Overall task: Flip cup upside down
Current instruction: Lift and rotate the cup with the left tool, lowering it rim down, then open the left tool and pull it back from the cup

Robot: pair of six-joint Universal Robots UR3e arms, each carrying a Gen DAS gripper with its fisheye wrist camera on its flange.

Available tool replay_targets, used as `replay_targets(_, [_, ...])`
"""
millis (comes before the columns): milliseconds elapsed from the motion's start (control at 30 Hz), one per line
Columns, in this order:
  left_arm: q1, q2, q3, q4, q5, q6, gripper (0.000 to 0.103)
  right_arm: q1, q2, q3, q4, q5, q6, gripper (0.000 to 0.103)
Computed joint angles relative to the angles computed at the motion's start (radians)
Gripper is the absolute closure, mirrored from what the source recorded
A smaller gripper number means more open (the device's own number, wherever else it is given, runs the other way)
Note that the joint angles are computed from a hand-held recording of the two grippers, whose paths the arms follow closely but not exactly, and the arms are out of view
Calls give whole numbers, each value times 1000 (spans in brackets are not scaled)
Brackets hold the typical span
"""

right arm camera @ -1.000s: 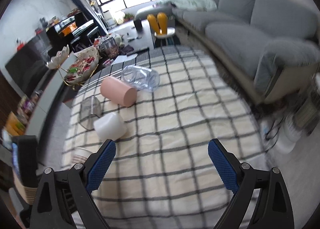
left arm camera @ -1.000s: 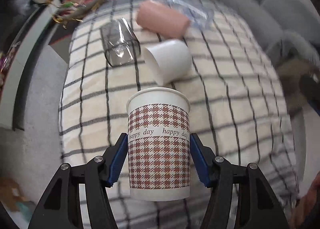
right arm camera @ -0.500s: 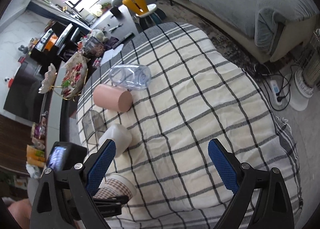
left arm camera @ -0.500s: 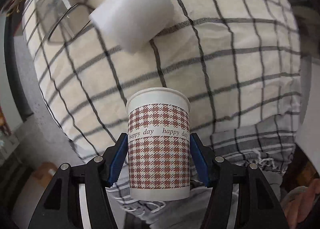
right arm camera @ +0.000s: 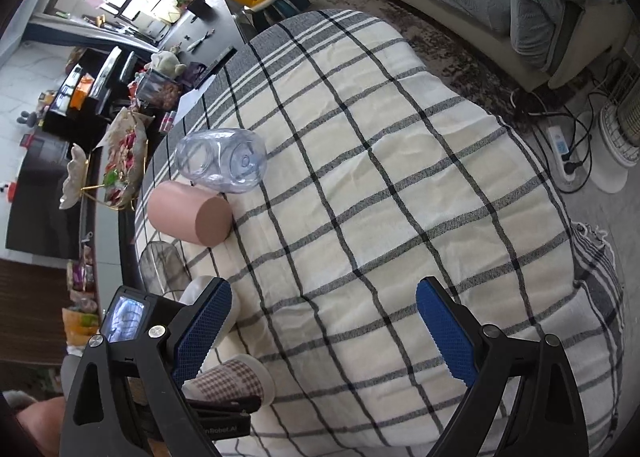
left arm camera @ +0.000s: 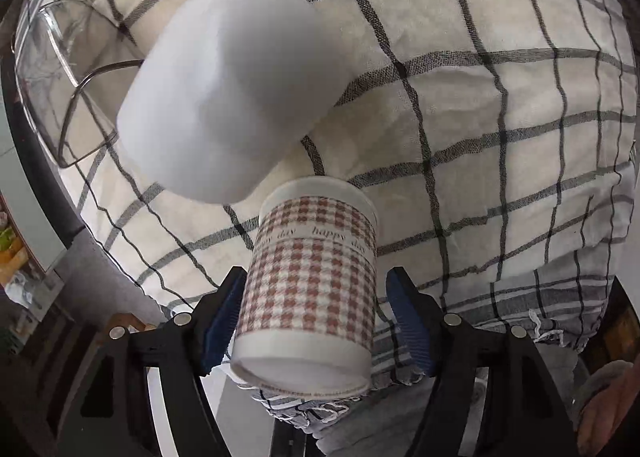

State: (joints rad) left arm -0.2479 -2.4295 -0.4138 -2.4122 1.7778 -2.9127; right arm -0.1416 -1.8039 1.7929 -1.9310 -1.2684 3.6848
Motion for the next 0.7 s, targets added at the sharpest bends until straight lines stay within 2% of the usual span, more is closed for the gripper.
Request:
replay_targets(67, [6, 87, -113, 60, -2, 8, 32, 6, -15, -5, 8, -2, -2, 9])
replay_targets(133, [11, 146, -153, 74, -16, 9, 29, 23, -33, -23, 19, -15, -2, 9])
replay_targets(267, [43, 372, -401, 236, -32, 8, 28, 85, -63, -74, 35, -75, -1, 9])
replay_targets(467, [133, 753, -772, 477, -120, -2, 26, 255, -73, -174, 49, -251, -3, 9])
replay_targets(600, [222, 914, -910, 575, -194, 18, 26, 371, -72, -214, 45, -370, -2, 9])
replay_targets(700, [258, 1073, -1071, 710, -212, 11, 26, 472, -55, -244, 33, -479, 8, 9])
